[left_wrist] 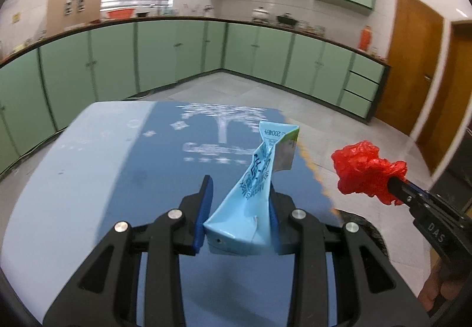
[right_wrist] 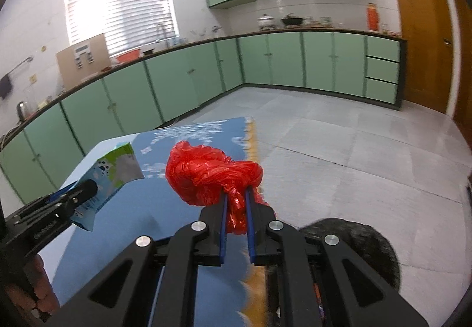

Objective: Collect trash
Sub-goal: 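Carry the carton and red bag over the bin and open both tools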

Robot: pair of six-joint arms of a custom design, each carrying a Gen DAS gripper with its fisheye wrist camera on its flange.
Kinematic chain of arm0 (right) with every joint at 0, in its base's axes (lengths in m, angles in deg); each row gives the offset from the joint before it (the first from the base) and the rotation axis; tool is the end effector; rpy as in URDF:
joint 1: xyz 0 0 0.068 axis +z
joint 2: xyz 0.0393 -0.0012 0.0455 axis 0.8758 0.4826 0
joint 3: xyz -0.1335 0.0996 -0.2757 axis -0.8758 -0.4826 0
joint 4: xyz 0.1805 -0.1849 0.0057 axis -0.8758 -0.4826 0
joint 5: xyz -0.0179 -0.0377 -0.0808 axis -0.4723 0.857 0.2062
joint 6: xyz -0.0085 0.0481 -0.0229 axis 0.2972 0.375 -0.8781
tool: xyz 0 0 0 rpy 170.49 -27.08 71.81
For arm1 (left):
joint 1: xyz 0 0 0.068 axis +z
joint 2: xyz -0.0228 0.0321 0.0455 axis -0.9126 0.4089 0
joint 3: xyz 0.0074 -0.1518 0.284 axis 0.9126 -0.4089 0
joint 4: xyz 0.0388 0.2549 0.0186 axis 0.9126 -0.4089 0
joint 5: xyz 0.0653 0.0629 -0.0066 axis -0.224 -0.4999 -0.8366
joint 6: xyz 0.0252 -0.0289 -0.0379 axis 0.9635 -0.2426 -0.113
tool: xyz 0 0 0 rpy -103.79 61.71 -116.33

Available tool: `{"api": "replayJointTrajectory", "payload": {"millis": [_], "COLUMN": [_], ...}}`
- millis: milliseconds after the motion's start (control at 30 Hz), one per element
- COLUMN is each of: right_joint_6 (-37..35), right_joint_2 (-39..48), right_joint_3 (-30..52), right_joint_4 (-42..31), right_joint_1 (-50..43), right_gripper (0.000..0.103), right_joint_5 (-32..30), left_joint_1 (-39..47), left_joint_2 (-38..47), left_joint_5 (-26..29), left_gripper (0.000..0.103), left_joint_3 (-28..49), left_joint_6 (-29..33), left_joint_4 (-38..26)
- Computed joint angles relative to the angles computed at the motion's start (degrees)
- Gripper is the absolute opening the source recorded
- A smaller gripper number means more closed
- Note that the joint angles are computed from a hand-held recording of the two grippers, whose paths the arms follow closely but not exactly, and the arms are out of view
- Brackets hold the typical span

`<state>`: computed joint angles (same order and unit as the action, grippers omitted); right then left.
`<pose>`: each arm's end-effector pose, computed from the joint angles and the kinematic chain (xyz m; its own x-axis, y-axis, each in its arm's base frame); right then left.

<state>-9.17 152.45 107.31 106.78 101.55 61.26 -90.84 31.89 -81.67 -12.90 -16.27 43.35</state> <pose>0.2306 0.1695 0.1889 -0.5102 0.2183 -0.8319 0.1427 0.9753 0.1684 0.3042 -0.1392 0.2021 -0.5785 0.0553 -0.8138 0.2675 0.9554 -0.1253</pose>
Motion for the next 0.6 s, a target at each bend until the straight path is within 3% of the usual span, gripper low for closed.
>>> {"api": "replayJointTrajectory", "payload": {"millis": [600], "right_joint_6": [11.26], "right_joint_2": [-23.67], "right_joint_3": [-16.53], "right_joint_4": [-17.28], "right_joint_1": [-2.46], "right_gripper": [0.011], "right_joint_5": [8.41], "left_joint_1": [-21.27], "left_joint_2": [7.53], "left_joint_5": [-2.27], "left_gripper": [0.032], "left_joint_3": [6.41], "left_joint_6": [-3.24], "left_joint_4": [0.96]}}
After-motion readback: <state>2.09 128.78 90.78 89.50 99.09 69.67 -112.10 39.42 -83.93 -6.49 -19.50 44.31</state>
